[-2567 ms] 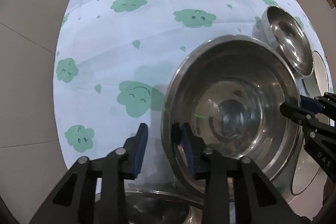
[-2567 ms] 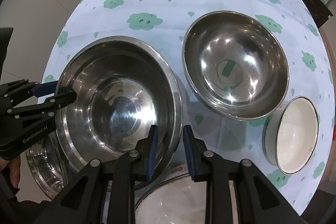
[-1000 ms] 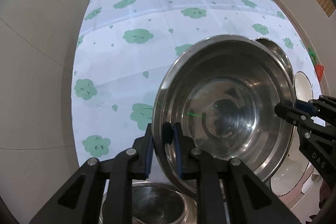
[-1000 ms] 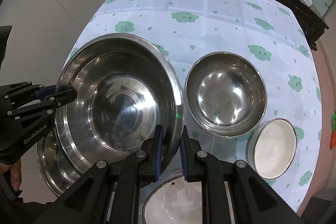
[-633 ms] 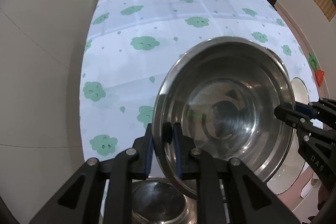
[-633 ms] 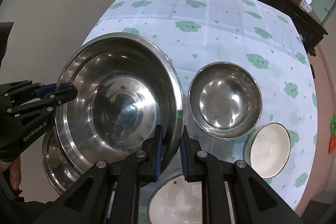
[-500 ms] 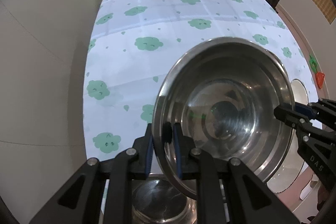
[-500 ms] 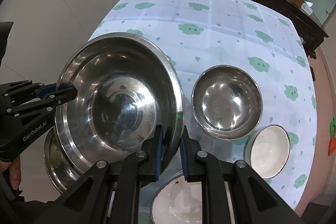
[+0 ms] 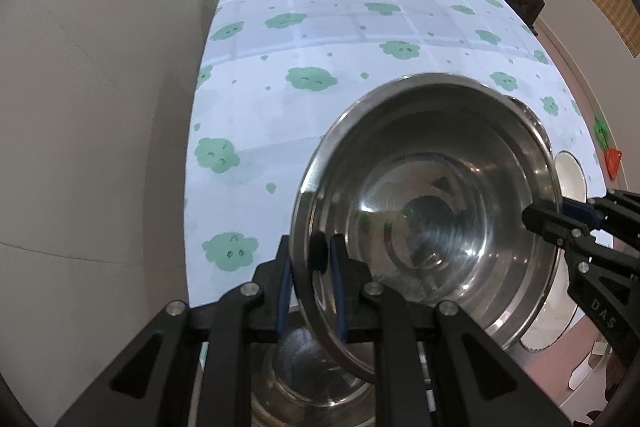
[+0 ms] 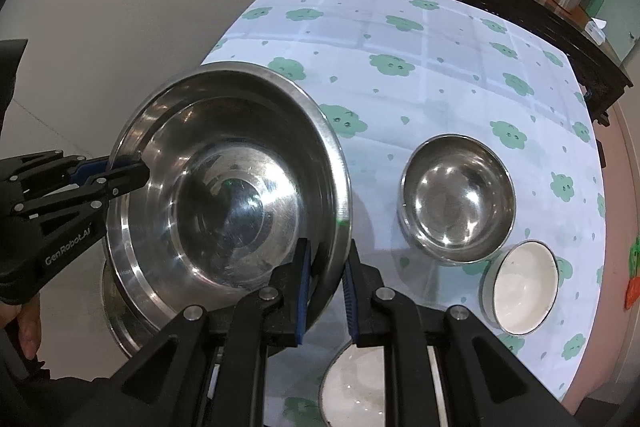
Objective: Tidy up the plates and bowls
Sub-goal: 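Lift the large steel bowl with the left gripper and carry it across the cloth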
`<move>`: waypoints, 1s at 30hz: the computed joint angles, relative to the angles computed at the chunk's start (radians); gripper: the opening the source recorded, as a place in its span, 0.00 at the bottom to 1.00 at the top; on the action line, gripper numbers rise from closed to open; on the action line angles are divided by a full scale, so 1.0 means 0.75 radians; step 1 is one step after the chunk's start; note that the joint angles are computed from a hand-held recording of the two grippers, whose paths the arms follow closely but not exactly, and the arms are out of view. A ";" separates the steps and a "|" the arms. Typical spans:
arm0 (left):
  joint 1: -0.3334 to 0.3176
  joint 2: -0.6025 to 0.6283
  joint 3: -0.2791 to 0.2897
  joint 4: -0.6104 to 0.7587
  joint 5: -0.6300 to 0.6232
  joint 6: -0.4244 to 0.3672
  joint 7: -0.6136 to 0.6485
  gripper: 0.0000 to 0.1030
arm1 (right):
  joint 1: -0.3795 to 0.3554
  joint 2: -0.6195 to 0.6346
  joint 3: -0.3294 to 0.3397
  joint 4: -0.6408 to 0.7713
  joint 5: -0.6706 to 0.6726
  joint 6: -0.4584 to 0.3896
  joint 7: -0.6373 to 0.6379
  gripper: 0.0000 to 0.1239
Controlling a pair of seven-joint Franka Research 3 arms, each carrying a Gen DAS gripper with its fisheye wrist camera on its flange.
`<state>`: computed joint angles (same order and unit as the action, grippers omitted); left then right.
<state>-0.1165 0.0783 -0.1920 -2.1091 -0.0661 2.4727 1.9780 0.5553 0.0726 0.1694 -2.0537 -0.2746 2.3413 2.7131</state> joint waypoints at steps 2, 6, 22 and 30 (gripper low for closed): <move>0.007 -0.012 0.005 -0.012 -0.003 0.000 0.006 0.14 | 0.007 0.010 0.005 0.017 0.003 -0.005 -0.002 0.14; 0.021 -0.033 0.019 -0.035 -0.015 -0.003 0.021 0.14 | 0.025 0.037 0.009 0.058 0.003 -0.021 -0.008 0.14; 0.071 -0.129 0.078 -0.163 -0.058 -0.006 0.091 0.14 | 0.123 0.139 0.007 0.190 0.029 -0.076 -0.019 0.14; 0.091 -0.158 0.102 -0.210 -0.054 -0.010 0.114 0.14 | 0.162 0.185 0.005 0.239 0.057 -0.086 -0.027 0.14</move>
